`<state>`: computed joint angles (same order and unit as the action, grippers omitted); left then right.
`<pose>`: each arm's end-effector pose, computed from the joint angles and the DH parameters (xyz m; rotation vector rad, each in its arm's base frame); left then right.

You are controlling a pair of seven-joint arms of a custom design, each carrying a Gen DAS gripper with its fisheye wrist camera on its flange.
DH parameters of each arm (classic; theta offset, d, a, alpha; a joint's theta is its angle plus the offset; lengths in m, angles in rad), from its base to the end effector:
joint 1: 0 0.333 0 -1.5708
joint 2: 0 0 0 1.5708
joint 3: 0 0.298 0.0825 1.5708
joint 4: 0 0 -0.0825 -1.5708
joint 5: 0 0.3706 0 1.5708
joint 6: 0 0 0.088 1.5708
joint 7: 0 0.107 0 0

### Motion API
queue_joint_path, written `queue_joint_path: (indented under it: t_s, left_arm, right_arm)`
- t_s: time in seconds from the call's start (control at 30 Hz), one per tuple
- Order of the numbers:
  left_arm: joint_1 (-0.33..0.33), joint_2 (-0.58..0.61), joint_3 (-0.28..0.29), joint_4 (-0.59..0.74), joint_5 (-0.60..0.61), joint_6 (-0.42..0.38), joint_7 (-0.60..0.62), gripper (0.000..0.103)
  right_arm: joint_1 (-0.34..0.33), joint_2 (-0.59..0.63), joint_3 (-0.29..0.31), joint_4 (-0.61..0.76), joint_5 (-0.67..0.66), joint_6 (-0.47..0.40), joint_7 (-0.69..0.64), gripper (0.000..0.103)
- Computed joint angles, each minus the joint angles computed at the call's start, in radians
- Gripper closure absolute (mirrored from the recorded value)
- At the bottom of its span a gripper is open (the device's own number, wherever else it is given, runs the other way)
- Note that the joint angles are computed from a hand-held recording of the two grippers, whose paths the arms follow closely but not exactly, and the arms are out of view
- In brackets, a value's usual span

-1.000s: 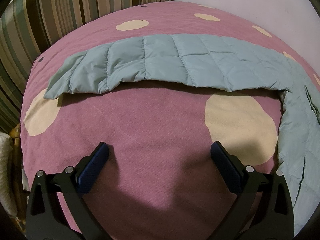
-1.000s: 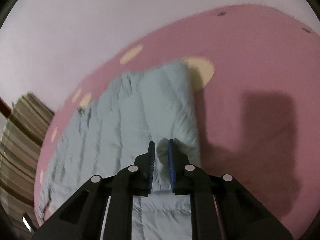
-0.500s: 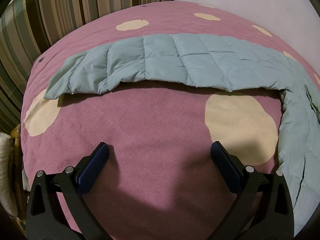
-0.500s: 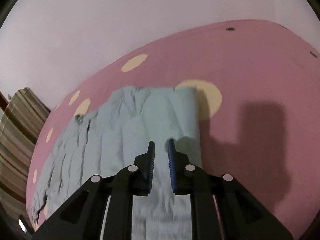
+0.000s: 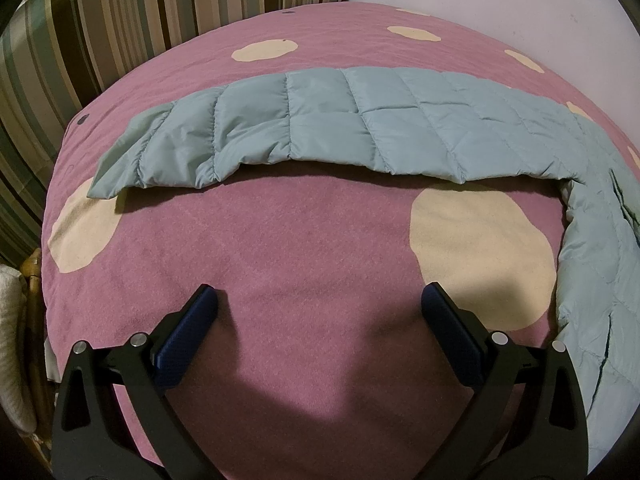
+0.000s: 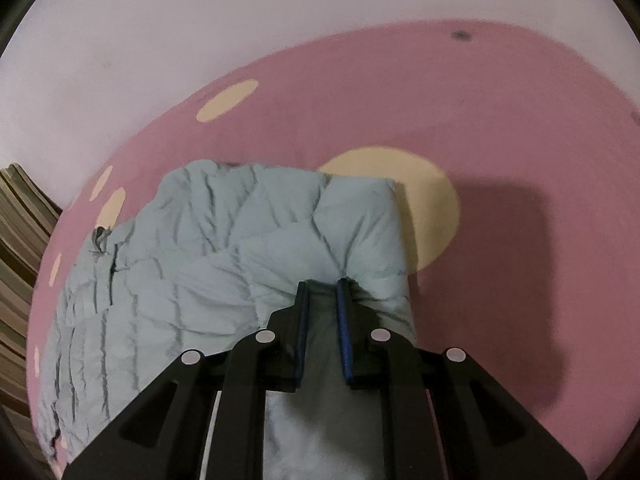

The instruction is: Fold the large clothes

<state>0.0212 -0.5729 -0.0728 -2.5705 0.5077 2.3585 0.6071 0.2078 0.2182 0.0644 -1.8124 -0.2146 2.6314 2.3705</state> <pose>0.4000 -0.0155 0.4820 -2.3042 1.1914 -0.2719 0.6221 0.1760 0.4769 -1.4433 2.1268 -0.3825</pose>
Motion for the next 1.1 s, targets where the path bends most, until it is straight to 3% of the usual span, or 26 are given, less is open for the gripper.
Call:
queue_joint_path:
  t_s: [0.1, 0.23, 0.43, 0.8, 0.97, 1.1]
  left_arm:
    - [0.001, 0.003, 0.0, 0.003, 0.001, -0.002, 0.003, 0.002]
    - [0.001, 0.001, -0.001, 0.001, 0.0, 0.0, 0.001, 0.002]
    - [0.002, 0.0, 0.0, 0.0, 0.0, 0.002, 0.001, 0.002]
    - [0.001, 0.0, -0.001, 0.0, -0.001, 0.001, 0.0, 0.002]
    - [-0.007, -0.035, 0.028, -0.034, -0.021, 0.056, 0.022, 0.002]
    - [-0.008, -0.116, 0.086, -0.106, -0.078, 0.156, 0.053, 0.002]
  right_arm:
    - [0.038, -0.069, -0.005, -0.071, -0.083, 0.058, 0.077, 0.067]
    - [0.061, -0.146, 0.015, -0.169, -0.095, 0.111, 0.089, 0.067]
    - [0.098, -0.13, 0.022, -0.188, -0.167, 0.049, 0.127, 0.067]
    - [0.113, -0.12, 0.01, -0.206, -0.303, 0.052, 0.209, 0.064]
    - [0.108, -0.135, 0.013, -0.233, -0.297, 0.084, 0.203, 0.059]
    - [0.107, -0.143, 0.015, -0.244, -0.297, 0.091, 0.196, 0.055]
